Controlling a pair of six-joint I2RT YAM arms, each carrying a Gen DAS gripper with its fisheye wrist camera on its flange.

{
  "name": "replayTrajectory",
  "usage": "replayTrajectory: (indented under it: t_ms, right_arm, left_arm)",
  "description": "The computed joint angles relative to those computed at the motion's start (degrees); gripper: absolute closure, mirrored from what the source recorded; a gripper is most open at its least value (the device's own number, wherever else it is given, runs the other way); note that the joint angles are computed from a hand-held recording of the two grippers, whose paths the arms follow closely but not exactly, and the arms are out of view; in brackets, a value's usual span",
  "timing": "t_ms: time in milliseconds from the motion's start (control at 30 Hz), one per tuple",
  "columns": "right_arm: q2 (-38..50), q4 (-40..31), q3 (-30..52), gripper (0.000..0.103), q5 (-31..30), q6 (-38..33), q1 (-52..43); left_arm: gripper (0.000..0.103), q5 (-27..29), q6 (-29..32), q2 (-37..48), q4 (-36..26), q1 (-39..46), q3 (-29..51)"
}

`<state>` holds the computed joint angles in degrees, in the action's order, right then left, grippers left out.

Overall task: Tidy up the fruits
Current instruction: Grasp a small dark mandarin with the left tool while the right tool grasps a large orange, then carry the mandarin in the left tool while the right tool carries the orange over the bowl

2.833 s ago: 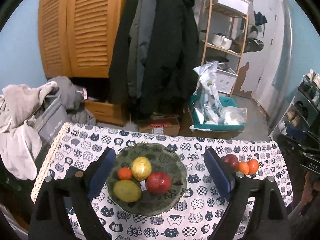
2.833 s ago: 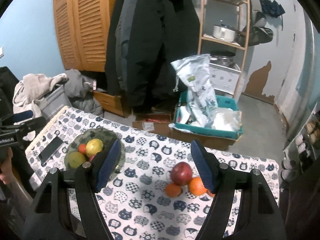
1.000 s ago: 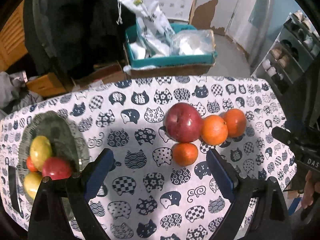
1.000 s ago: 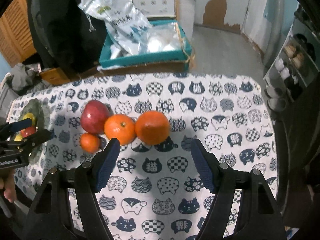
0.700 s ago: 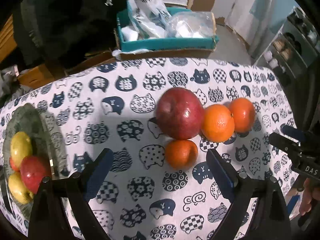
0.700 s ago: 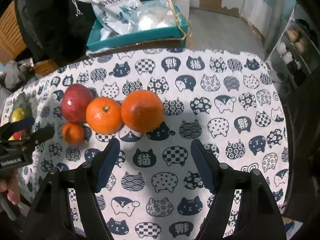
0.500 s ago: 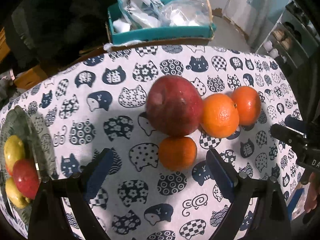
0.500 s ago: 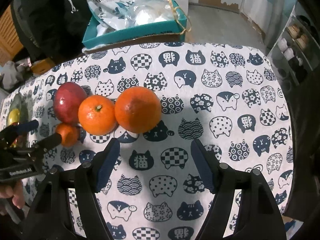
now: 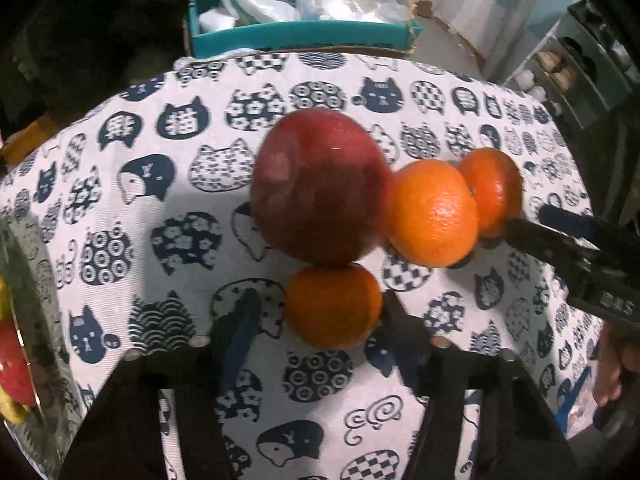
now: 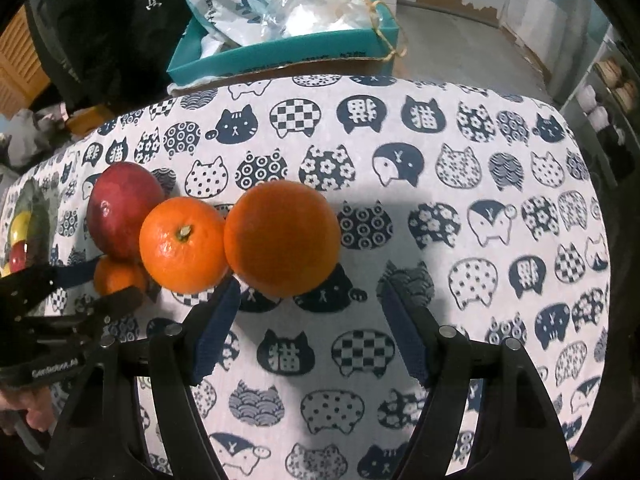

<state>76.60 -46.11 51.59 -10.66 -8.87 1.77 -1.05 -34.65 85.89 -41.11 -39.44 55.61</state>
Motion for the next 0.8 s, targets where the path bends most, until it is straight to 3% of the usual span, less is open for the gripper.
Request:
replayTrajectory:
  t_ms: [533, 700, 800]
  right_arm:
    - [6.63, 3.13, 2.13, 0.029, -6.56, 2.86, -0.71]
    - [9.53, 1.22, 3.33, 0.037, -12.81, 4.31, -4.07]
    - [7.99, 1.21, 2.8, 0.039, -10.82, 4.18, -2.79]
  left_arm:
    - [0.056, -1.79, 1.0, -4.71, -2.79, 0.72, -1.27]
    - [0.056, -1.78, 0.86, -6.53, -3.69, 1.24, -1.5]
    - [0.056, -2.09, 0.85, -7.5, -4.41, 1.03, -1.3]
